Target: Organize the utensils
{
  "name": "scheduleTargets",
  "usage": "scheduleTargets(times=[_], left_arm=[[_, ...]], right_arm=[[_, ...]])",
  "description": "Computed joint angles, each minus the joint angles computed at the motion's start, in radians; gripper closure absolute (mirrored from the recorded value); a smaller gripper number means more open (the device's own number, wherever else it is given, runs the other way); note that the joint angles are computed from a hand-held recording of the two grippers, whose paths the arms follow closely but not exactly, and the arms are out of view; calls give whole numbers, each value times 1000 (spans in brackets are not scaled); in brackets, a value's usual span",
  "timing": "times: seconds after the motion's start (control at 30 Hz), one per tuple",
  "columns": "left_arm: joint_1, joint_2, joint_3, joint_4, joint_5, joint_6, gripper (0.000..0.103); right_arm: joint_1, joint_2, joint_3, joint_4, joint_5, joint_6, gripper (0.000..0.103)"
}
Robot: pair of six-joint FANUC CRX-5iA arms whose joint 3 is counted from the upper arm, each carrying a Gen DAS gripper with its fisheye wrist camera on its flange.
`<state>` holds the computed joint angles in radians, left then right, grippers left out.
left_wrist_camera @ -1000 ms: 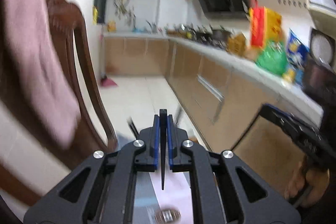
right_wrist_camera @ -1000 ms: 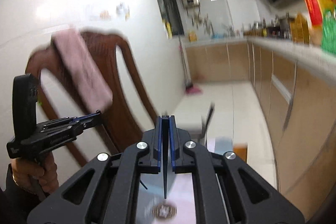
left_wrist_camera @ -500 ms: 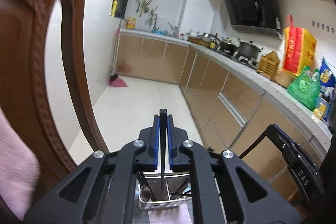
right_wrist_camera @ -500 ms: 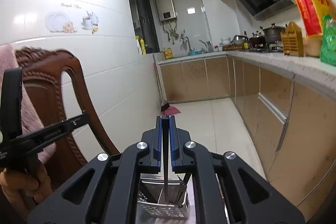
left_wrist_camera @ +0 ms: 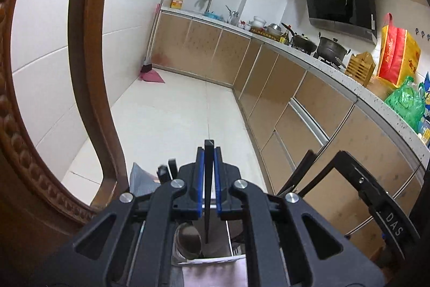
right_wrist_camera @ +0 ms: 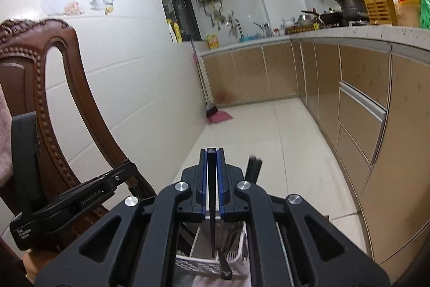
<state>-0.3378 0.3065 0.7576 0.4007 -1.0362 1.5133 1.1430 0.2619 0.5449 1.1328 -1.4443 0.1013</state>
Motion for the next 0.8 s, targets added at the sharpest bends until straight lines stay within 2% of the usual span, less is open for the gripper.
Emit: scheduleTargets(times=[0.1, 0.13, 0.17, 0.2, 0.23, 0.27, 0.3, 0.33, 0.4, 0.43, 0.5, 0.57, 0.63, 0.77, 0.8], left_arm=[[-2, -9, -9, -1, -13, -6, 93], [-3, -13, -1, -9, -24, -7, 80], [-2, -23, 0, -14, -30, -7, 68], [10, -53, -14, -3, -28, -22, 38], [20, -97, -65, 19, 6, -45, 18], [36, -177, -154, 54, 71, -84, 15], [44, -228, -206, 69, 110, -111, 11], [55, -288, -265, 87, 147, -153, 5], [87, -438, -420, 149, 233, -277, 4], [110, -514, -501, 184, 255, -341, 4], [149, -601, -586, 216, 223, -394, 4], [190, -681, -668, 224, 135, -384, 4], [192, -734, -734, 205, 100, -359, 4], [143, -796, -832, 69, 66, -275, 4], [128, -804, -862, 46, 63, -258, 4]], right_arm=[[0, 1, 13, -46, -6, 4, 94], [1, 4, 26, -65, -13, 12, 90], [9, 10, 46, -65, -36, 13, 76], [19, 9, 48, -46, -47, 1, 63], [42, -6, 33, -2, -51, -29, 58], [60, -15, 25, 31, -56, -45, 46], [102, -30, 7, 103, -78, -77, 39], [132, -35, -4, 161, -103, -99, 27], [210, -41, -37, 314, -175, -145, 2], [260, -36, -50, 389, -226, -147, 2], [345, 5, -13, 422, -331, -107, 2], [408, 47, 40, 357, -422, -96, 2], [455, 69, 62, 249, -479, -140, 2], [492, 121, 87, 88, -578, -225, 2], [493, 123, 87, 46, -568, -240, 2]])
